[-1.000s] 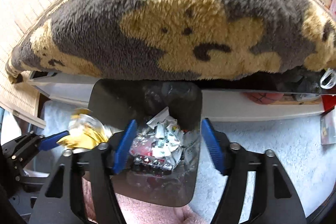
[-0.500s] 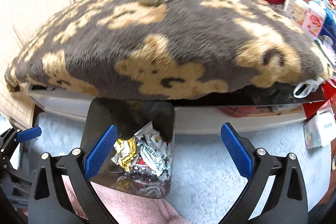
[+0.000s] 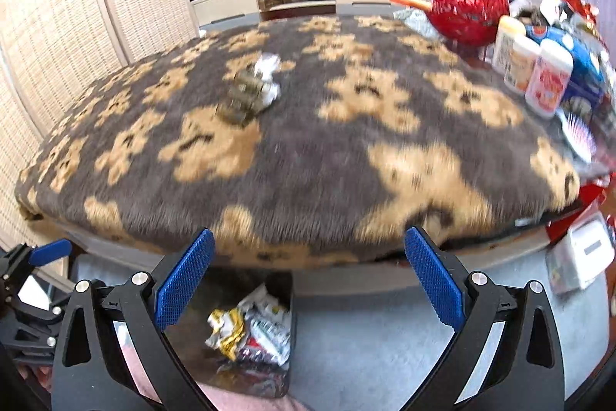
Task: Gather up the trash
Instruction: 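Grasp the brass cylinders with the left tool while the right tool grasps the clear plastic bag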
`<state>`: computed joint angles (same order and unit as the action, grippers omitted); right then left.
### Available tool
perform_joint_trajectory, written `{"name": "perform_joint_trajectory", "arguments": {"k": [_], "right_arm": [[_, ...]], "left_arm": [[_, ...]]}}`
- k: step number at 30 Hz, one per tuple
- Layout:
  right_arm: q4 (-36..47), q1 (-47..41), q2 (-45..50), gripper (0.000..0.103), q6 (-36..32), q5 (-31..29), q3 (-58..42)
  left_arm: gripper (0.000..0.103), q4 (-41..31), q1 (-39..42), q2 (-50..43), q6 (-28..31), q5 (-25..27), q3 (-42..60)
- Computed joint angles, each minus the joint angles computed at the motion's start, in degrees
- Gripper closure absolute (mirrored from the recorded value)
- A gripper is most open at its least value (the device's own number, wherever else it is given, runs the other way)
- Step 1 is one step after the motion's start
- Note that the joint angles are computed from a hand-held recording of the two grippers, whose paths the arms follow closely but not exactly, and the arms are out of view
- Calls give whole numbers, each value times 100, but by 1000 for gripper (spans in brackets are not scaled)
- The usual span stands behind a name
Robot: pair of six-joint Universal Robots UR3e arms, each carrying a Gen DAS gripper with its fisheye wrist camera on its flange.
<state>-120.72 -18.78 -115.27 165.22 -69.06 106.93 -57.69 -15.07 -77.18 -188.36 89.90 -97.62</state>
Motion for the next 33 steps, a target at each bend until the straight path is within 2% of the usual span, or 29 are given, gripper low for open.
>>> {"name": "perform_joint_trajectory", "arguments": {"k": [5, 10, 16, 19, 26, 29, 32, 33], "right_arm": [[-357, 285, 1025, 3, 325, -320, -814], [-432, 345, 1779, 3, 546, -334, -1501], [-486, 318, 2508, 3, 850, -267, -2258], [-469, 255, 2787, 3, 1001, -168, -2570], [-403, 400, 3359, 3, 881, -255, -3189], [-438, 415, 3483, 3, 922, -306, -3308], [-411, 385, 3561, 3, 951, -282, -3378], [-413, 386, 3576, 3, 954, -294, -3385]], "left_arm": [[8, 172, 8, -785, 151, -92, 824], [9, 313, 32, -1732, 292, -291, 1814], [22, 139, -54, -2899, 407, -397, 3168], [34, -20, -95, -3443, 443, -460, 3811], [44, -473, -211, -4465, 528, -495, 5098], [55, -696, -256, -4872, 576, -468, 5645], [64, -601, -295, -4965, 639, -333, 5697], [64, -574, -278, -4916, 638, -364, 5627]]}}
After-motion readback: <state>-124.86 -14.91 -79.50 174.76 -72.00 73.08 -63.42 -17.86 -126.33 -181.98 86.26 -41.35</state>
